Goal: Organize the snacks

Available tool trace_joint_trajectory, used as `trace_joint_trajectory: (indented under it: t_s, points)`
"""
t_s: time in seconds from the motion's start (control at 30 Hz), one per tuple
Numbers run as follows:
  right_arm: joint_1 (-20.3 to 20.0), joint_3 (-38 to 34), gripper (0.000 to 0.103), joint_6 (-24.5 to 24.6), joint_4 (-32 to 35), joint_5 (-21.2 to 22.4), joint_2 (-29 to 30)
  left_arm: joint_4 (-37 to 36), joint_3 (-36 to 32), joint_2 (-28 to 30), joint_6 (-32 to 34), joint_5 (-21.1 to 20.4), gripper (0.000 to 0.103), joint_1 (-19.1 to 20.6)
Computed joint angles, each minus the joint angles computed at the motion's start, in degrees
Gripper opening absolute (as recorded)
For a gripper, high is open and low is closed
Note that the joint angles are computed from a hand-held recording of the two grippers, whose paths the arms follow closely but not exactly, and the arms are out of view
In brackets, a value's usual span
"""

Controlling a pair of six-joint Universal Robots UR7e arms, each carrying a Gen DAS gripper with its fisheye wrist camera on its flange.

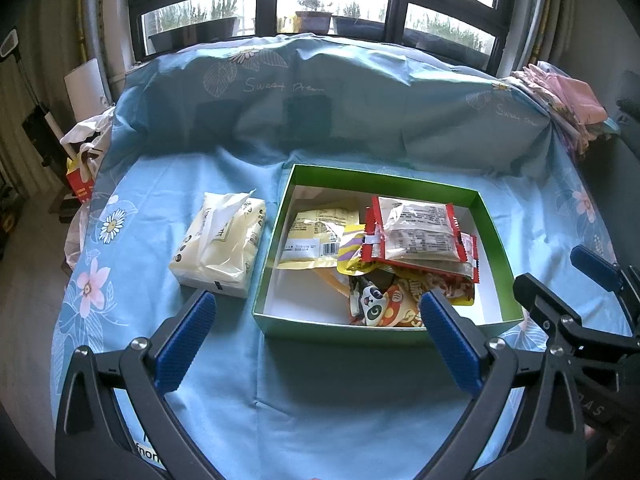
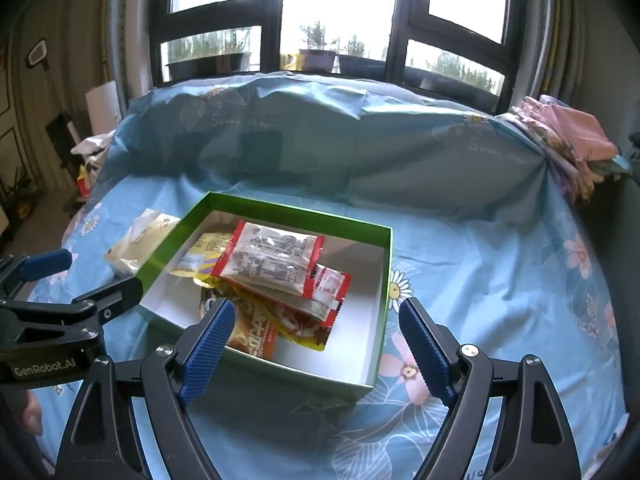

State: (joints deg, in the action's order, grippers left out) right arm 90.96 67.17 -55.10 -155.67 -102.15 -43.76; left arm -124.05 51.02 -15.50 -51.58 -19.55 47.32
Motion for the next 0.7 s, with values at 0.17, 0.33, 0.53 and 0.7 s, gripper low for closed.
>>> trace_joint_trajectory:
  t_s: [0.17,0.33,0.53,0.7]
  points:
    - [0.18,0.11,0.084,-0.20,-0.04,-0.15,-0.06,-0.03,0.03,0.01,-0.02,-0.05,0.103,-0.01]
    - [0.25,0.27,0.084,-0.14,-0.14,-0.18,-0.12,-0.18,0.11,0.02,-0.01,0.01,0.103,-0.01]
    - [0.26,0.30,0.084,-0.16,-0.20,-0.17,-0.13,-0.13,0.06,0.04,-0.08,0.05,0.103,-0.01]
    - [0.32,0.33,0.084,-0.14,-0.23,-0.18,-0.16,0.32,0.14,-0.06,-0.88,-0.10,0.103,0.06]
